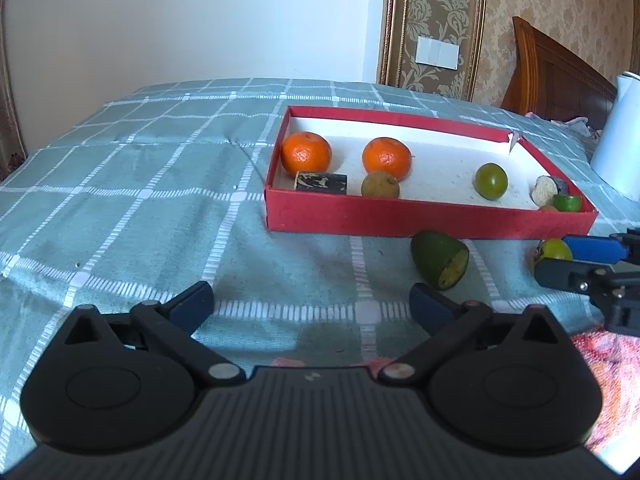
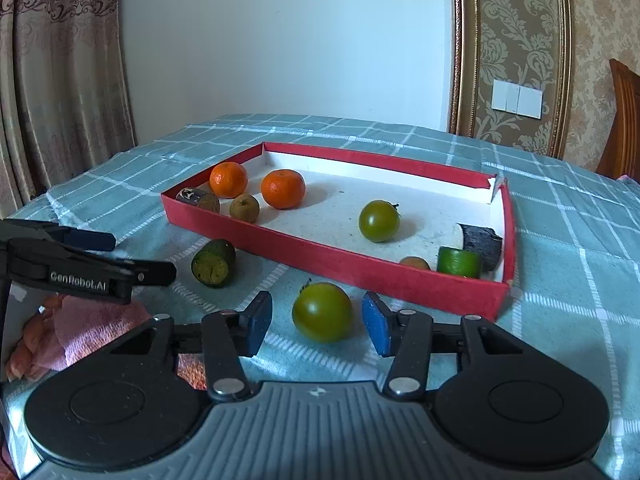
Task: Organize fruits
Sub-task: 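Grasp the green tomato beside the tray with the right gripper, then lower the green tomato into the tray and open the right gripper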
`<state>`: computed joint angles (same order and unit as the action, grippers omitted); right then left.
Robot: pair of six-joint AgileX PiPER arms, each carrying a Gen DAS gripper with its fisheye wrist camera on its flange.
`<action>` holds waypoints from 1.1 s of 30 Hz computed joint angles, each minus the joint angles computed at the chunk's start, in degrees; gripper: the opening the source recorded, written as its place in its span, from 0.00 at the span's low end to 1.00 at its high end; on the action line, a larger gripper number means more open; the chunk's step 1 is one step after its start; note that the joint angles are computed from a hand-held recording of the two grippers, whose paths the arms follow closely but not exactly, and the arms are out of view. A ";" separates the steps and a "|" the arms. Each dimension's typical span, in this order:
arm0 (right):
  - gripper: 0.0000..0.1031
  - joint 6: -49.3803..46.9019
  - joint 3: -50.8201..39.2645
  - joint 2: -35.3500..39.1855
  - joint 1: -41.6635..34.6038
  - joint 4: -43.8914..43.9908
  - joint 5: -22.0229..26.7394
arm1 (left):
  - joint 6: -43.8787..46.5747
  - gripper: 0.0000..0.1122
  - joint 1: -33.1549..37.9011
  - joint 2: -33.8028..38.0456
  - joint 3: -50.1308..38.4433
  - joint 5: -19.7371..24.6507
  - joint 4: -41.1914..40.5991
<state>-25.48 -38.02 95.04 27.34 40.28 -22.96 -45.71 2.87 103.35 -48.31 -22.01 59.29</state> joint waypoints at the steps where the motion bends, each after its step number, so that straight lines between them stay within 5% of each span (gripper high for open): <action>1: 0.43 -1.38 -0.58 0.44 0.11 1.24 0.28 | 0.00 0.92 0.06 0.04 -0.01 -0.08 0.04; 5: 0.33 -7.71 -1.71 2.16 1.22 8.01 -1.55 | 0.16 0.92 -0.09 0.01 0.05 -0.03 -0.24; 14: 0.33 -2.82 -0.25 0.92 0.84 3.60 -2.45 | 0.37 0.92 -0.19 -0.01 0.09 0.04 -0.44; 21: 0.33 -13.01 -1.75 -2.44 1.50 11.26 -6.25 | 0.36 0.92 -0.15 -0.01 0.12 -0.02 -0.40; 33: 0.33 -21.06 -11.67 4.45 -5.48 16.75 -2.53 | 0.38 0.92 -0.15 0.08 0.01 -0.01 -0.39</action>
<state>-46.54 -49.69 99.49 21.86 57.02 -25.48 -45.33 2.72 103.43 -48.30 -22.02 58.90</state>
